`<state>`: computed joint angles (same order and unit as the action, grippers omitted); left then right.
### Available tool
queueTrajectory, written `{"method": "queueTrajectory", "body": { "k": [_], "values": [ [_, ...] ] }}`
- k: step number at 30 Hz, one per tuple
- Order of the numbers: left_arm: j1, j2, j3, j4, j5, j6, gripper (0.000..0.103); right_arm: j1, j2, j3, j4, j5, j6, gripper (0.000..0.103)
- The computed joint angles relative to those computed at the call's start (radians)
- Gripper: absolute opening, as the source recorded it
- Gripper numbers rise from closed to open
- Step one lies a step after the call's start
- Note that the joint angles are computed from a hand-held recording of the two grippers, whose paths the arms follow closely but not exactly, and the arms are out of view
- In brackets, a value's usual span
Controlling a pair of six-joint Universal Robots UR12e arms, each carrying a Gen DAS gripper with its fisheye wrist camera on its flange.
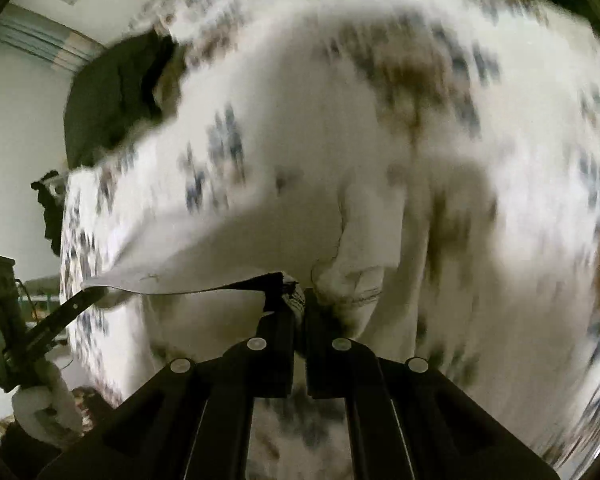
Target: Fold small clothes
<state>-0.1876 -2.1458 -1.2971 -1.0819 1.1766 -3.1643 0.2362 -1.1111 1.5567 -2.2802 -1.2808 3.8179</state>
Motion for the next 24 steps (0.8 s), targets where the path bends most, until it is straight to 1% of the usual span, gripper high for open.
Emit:
{"method": "queueTrajectory", "body": {
  "k": [1, 2, 3, 4, 5, 6, 7, 8, 9, 11, 12, 13, 14, 15, 17, 19, 20, 21, 22, 23, 24],
  "values": [
    [0.006, 0.011, -0.018, -0.037, 0.0, -0.01, 0.014, 0.003, -0.005, 0.017, 0.028, 0.021, 0.002, 0.006],
    [0.01, 0.021, -0.034, -0.055, 0.0, -0.025, 0.017, 0.003, -0.013, 0.038, 0.05, 0.051, 0.011, 0.007],
    [0.016, 0.03, -0.051, -0.063, -0.005, -0.044, 0.018, 0.001, -0.021, 0.057, 0.067, 0.08, 0.017, 0.012],
    [0.023, 0.041, -0.069, -0.063, -0.01, -0.067, 0.02, -0.001, -0.028, 0.068, 0.088, 0.089, 0.024, 0.028],
    [0.03, 0.049, -0.08, -0.062, -0.019, -0.087, 0.027, -0.002, -0.035, 0.077, 0.105, 0.087, 0.032, 0.038],
    [0.034, 0.054, -0.086, -0.062, -0.029, -0.1, 0.035, -0.008, -0.054, 0.1, 0.096, 0.084, 0.049, 0.047],
    [0.039, 0.056, -0.088, -0.049, -0.04, -0.12, 0.039, -0.013, -0.067, 0.12, 0.072, 0.082, 0.065, 0.048],
    [0.041, 0.056, -0.087, -0.031, -0.044, -0.138, 0.049, -0.023, -0.085, 0.142, 0.041, 0.082, 0.092, 0.048],
    [0.042, 0.053, -0.083, -0.013, -0.047, -0.151, 0.056, -0.032, -0.093, 0.157, 0.014, 0.081, 0.115, 0.05],
    [0.045, 0.031, -0.061, 0.02, -0.061, -0.171, 0.057, -0.057, -0.11, 0.189, -0.075, 0.073, 0.186, 0.055],
    [0.043, 0.01, -0.036, 0.025, -0.068, -0.18, 0.057, -0.073, -0.112, 0.207, -0.136, 0.079, 0.23, 0.056],
    [0.043, -0.012, -0.013, 0.036, -0.084, -0.183, 0.057, -0.083, -0.109, 0.212, -0.168, 0.085, 0.255, 0.056],
    [0.038, -0.039, 0.021, 0.035, -0.084, -0.188, 0.057, -0.096, -0.1, 0.22, -0.219, 0.096, 0.288, 0.056],
    [0.034, -0.059, 0.047, 0.028, -0.082, -0.19, 0.057, -0.105, -0.091, 0.221, -0.251, 0.101, 0.311, 0.056],
    [0.028, -0.109, 0.112, 0.009, -0.117, -0.192, 0.057, -0.123, -0.062, 0.217, -0.311, 0.129, 0.357, 0.056],
    [0.018, -0.156, 0.172, 0.007, -0.122, -0.19, 0.055, -0.133, -0.023, 0.198, -0.347, 0.157, 0.394, 0.056],
    [0.01, -0.177, 0.203, -0.006, -0.105, -0.177, 0.055, -0.136, -0.008, 0.193, -0.364, 0.171, 0.412, 0.056],
    [0.0, -0.197, 0.237, -0.032, -0.069, -0.158, 0.042, -0.14, 0.008, 0.187, -0.38, 0.179, 0.428, 0.053],
    [-0.007, -0.218, 0.271, -0.062, -0.051, -0.127, 0.025, -0.138, 0.02, 0.176, -0.389, 0.169, 0.443, 0.03],
    [-0.01, -0.229, 0.29, -0.087, -0.045, -0.106, 0.005, -0.136, 0.026, 0.169, -0.393, 0.153, 0.45, 0.016],
    [-0.013, -0.236, 0.302, -0.097, -0.026, -0.095, 0.005, -0.132, 0.025, 0.162, -0.378, 0.118, 0.45, 0.009]
  ]
}}
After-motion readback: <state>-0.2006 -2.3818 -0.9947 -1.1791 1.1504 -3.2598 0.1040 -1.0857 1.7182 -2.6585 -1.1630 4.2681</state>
